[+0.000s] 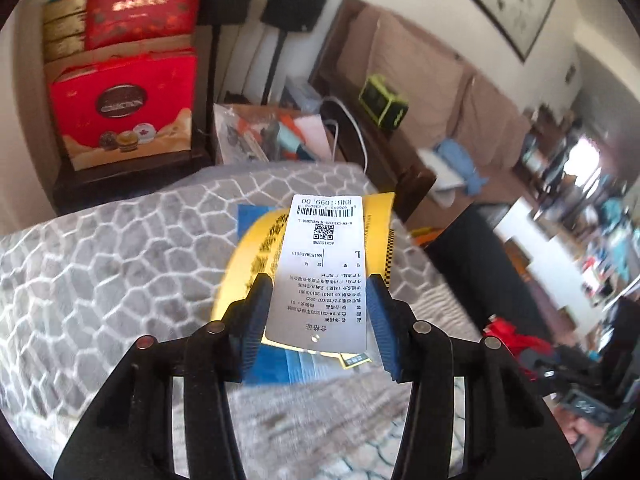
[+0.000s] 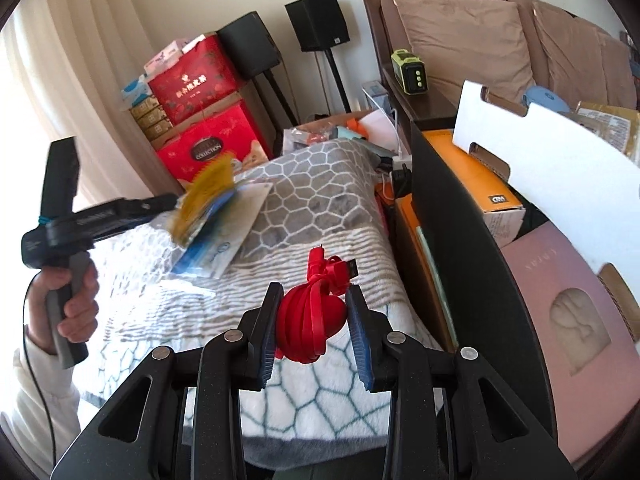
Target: Organize objects
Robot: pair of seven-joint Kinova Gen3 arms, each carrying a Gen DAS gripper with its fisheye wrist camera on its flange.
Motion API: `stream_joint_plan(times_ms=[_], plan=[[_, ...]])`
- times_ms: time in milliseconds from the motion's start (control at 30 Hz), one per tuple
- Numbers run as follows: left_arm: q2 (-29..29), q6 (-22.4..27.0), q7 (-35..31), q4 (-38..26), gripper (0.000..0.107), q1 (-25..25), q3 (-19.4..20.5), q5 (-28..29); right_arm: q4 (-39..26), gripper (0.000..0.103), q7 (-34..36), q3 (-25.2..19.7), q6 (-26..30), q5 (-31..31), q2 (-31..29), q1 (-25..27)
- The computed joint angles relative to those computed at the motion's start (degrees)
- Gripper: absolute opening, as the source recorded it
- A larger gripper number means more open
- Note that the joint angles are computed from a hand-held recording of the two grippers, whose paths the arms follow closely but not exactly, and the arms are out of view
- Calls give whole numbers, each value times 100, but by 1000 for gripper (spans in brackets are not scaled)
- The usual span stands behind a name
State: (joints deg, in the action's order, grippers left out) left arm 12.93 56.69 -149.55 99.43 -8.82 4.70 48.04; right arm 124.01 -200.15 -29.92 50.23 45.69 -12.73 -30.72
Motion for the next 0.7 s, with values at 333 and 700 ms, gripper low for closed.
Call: stream_joint_plan(times_ms=[333,700], plan=[[-836,783,-533,164,45,-643,-630,521,-290,32,-187,-513,662,13,-117,-231],[-711,1356,164,52,46,-731,-778,69,-557,32,210,-295,244,281,297,-614]])
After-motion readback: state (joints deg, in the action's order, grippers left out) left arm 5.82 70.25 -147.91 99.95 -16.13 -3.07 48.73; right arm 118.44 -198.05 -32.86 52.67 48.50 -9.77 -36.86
